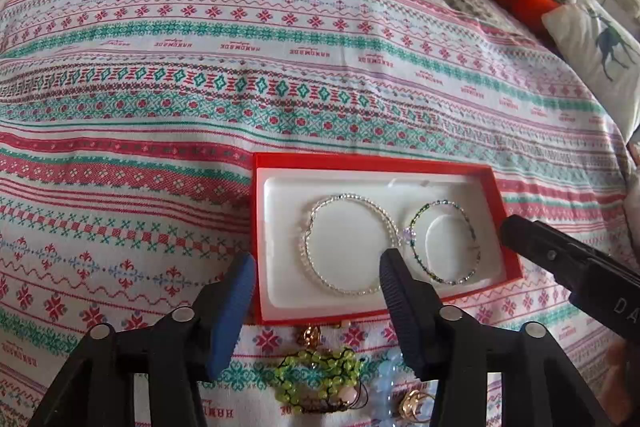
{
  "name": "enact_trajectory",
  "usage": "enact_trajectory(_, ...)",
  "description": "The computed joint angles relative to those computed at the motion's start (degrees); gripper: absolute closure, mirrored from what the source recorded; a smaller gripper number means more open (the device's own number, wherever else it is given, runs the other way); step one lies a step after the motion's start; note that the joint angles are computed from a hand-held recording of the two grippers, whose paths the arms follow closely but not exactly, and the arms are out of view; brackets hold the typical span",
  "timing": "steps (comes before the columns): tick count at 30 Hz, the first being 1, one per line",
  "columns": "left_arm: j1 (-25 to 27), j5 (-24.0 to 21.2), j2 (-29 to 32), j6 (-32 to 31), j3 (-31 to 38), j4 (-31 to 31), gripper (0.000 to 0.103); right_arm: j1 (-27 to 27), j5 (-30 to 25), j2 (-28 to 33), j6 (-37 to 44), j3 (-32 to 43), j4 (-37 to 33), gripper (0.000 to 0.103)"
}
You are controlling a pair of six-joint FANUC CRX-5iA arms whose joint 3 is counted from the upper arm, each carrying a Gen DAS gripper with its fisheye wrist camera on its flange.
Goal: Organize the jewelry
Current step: 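Withdraw both tools from the box back toward the jewelry pile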
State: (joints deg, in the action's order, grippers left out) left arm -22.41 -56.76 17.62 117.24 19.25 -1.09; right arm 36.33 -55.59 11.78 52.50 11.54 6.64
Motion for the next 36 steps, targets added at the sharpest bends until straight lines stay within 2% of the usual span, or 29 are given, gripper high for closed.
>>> enact_trajectory(2, -0.49, -1.39, -0.5, 0.86, 0.15, -1.2, 0.035, 0.36, -1.04, -0.8, 0.17, -0.35, 0.66, 0.059)
enact_trajectory(4, -1.03, -3.08, -0.71, 1.6, 0.63, -2.33, 0.022, 0.73, -2.0, -1.66, 0.2, -0.89, 1.48, 0.053)
enact_trajectory(7, -2.04, -4.99, -1.16, 2.64, 1.07, -4.17, 0.014, 1.43, -3.34, -2.98, -0.14, -1.97, 2.53, 0.046)
enact_trajectory(9, -2.79, -6.53, -1.27, 3.05, 1.56, -5.49, 0.011, 1.83, -4.38, -3.7, 0.13, -2.43, 2.58, 0.045)
enact_trajectory(15, -4.25, -8.17, -2.57, 3.34, 0.26, -6.93, 0.009, 3.49, -6.37, -6.0, -0.07, -4.83, 4.07, 0.043)
enact_trajectory(20, -3.65, -6.88, -4.4, 2.89, -3.21, -3.96, 0.009, 4.57, -7.45, -8.0, 0.53, -6.64, 3.65, 0.04)
enact_trajectory(36, -4.65, -4.0, -9.2, 3.91, -9.25, -8.41, 0.009, 7.86, -9.44, -11.45, 2.54, -10.33, 4.26, 0.038)
